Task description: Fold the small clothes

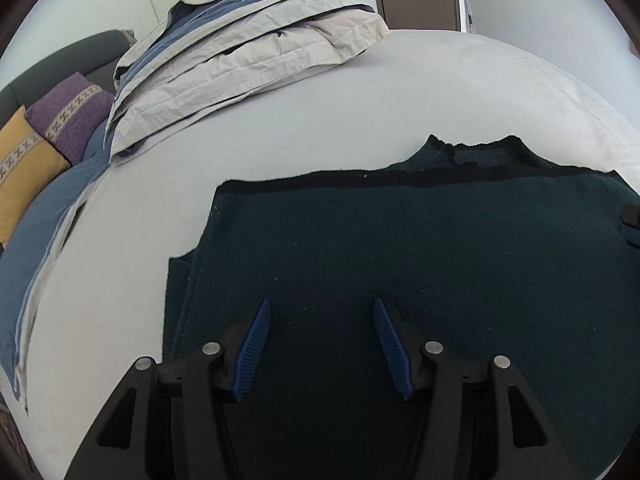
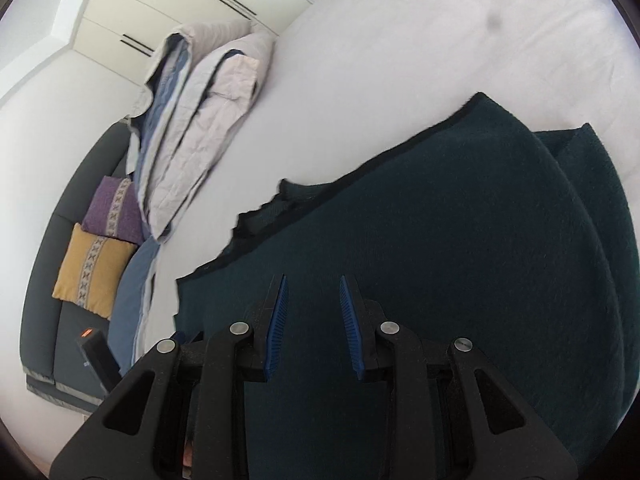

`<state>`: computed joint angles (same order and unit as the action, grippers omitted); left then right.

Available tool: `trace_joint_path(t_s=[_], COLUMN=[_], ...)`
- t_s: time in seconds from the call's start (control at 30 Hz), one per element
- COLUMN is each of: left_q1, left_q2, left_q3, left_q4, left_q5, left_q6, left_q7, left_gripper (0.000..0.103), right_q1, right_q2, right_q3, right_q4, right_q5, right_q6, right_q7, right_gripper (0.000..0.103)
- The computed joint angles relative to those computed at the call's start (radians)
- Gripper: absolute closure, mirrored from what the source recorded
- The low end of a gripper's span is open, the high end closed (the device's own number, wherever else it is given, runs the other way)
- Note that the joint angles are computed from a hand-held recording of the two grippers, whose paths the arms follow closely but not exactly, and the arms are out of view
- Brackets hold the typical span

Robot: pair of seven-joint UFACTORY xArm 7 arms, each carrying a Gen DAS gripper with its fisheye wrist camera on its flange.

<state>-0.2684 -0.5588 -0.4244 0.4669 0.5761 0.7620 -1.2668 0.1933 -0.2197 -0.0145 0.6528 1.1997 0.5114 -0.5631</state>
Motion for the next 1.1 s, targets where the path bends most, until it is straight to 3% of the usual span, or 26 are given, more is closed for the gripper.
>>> trace_joint_path(t_s=[0.07,0.13,0.23,0.4,0.53,0.63,0.8,0.93,1.0,1.1], left_q1=[0.003,0.009,0.022,0.024,0.003,-0.021,-0.124,-0.212,-0.248,-0.288], left_q2=[-0.047,-0.079,-0.103,-0.151,-0.192,-0.233,-0.398,-0.532,-0.579,-0.643], left_q3=[0.012,0.023,0.029,0.014,0.010,0.001,0.016,0.012,0.001,-0.007], left_q4=[-0.058,-0.100,-0.127,-0.162,-0.181,-0.194,-0.270,-0.328,-0.336,-0.342], left_q5=[0.006,0.003,-0.025,-0.071,-0.121,-0.161,-0.263,-0.329,-0.353,-0.381], left_q6=[-0.064,-0.118,-0.164,-0.184,-0.158,-0.124,-0.058,0.010,0.060,0.118], left_q7=[-0.034,-0.037,-0.026,-0.006,0.024,0.028,0.023,0.025,0.022,0.014], left_gripper=[0.036,0.034,0.032,0.030,0.029,0.029,0.030,0.030,0.030,0.031], right_q1=[0.014,-0.070,-0.140,-0.225,-0.276,-0.266,-0.204,-0.172,-0.167,-0.227], right_q2=[0.052,0.074,0.071,0.041,-0.083,-0.240,-0.429,-0.452,-0.467,-0.532], right_q3=[-0.101,-0.079,-0.086,-0.121,-0.110,-0.153,-0.181,-0.161,-0.215,-0.241], right_q4=[0.028,0.031,0.025,-0.006,-0.077,-0.166,-0.280,-0.337,-0.367,-0.397], right_q5=[0.110,0.227,0.265,0.271,0.109,0.043,-0.107,-0.204,-0.195,-0.249], right_q6=[0.085,0.110,0.120,0.109,0.057,0.146,0.267,0.248,0.234,0.205], right_q7=[-0.079,-0.180,-0.250,-0.242,-0.130,-0.132,-0.089,-0.032,-0.049,0.002], right_gripper=[0.080,0.087,0.089,0.091,0.085,0.084,0.082,0.074,0.075,0.075])
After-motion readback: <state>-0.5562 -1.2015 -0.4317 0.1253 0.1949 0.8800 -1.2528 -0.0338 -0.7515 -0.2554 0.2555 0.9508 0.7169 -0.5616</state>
